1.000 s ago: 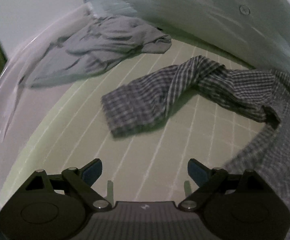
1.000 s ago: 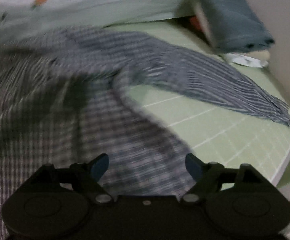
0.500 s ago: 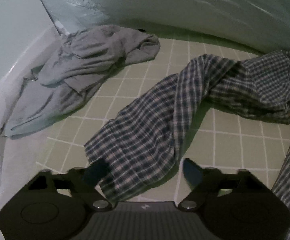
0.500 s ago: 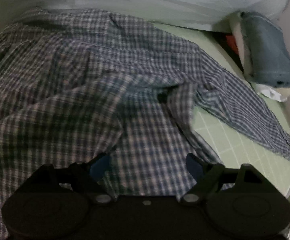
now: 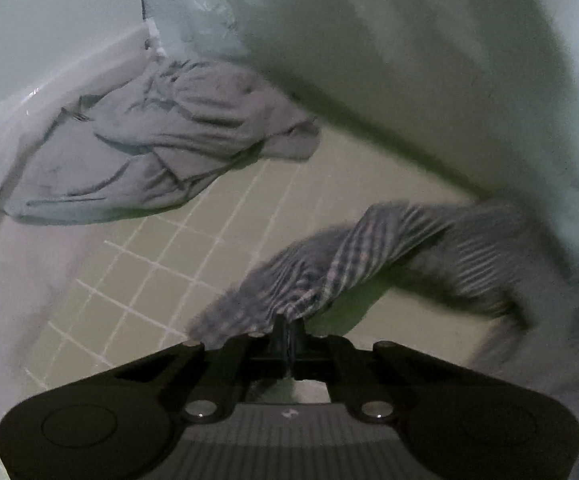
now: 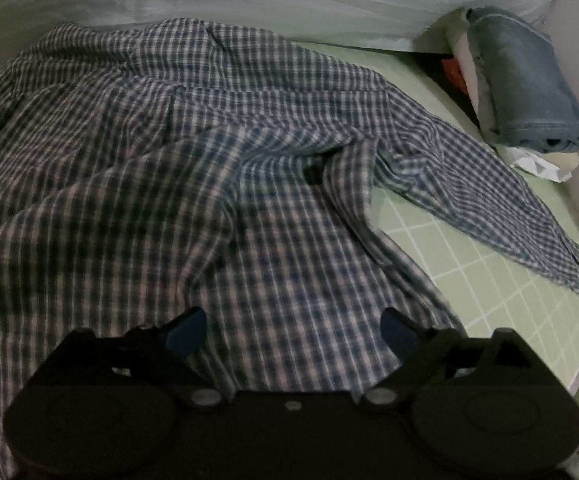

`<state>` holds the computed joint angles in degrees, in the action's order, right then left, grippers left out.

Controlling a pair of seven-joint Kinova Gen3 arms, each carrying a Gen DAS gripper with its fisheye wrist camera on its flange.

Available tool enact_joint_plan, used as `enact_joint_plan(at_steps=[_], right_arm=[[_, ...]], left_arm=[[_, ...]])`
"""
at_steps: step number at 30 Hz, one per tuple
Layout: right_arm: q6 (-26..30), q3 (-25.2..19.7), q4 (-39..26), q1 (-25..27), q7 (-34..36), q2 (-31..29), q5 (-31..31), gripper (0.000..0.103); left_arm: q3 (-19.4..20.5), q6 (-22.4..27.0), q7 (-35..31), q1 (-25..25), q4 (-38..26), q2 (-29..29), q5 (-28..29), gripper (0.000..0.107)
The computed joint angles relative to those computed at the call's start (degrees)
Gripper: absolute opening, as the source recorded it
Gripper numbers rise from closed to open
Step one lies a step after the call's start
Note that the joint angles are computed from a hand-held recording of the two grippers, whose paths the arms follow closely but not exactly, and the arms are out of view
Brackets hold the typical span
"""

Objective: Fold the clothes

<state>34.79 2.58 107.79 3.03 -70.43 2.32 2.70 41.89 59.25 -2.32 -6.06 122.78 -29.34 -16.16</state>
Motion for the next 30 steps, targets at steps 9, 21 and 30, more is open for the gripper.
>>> enact_joint_plan(at_steps=[9, 21, 30], right_arm=[[0.2, 0.1, -0.1, 0.4, 1.7, 0.2, -1.2, 0.095], [1.0, -0.6, -1.1, -1.8, -3.8, 1.0, 4.3, 0.099], [1.7, -0.5, -1.7, -1.9, -6.2, 1.4, 4.8, 0.102]], left_arm=[[-13.2, -0.8, -4.1, -4.7, 2.5, -10.6, 1.2, 0.001], [-8.0, -0.5, 1.0, -13.3, 4.2, 4.4, -8.0, 0.088], [-11.5, -3.8, 9.2, -5.5, 10.0, 5.9, -6.7, 0.087]])
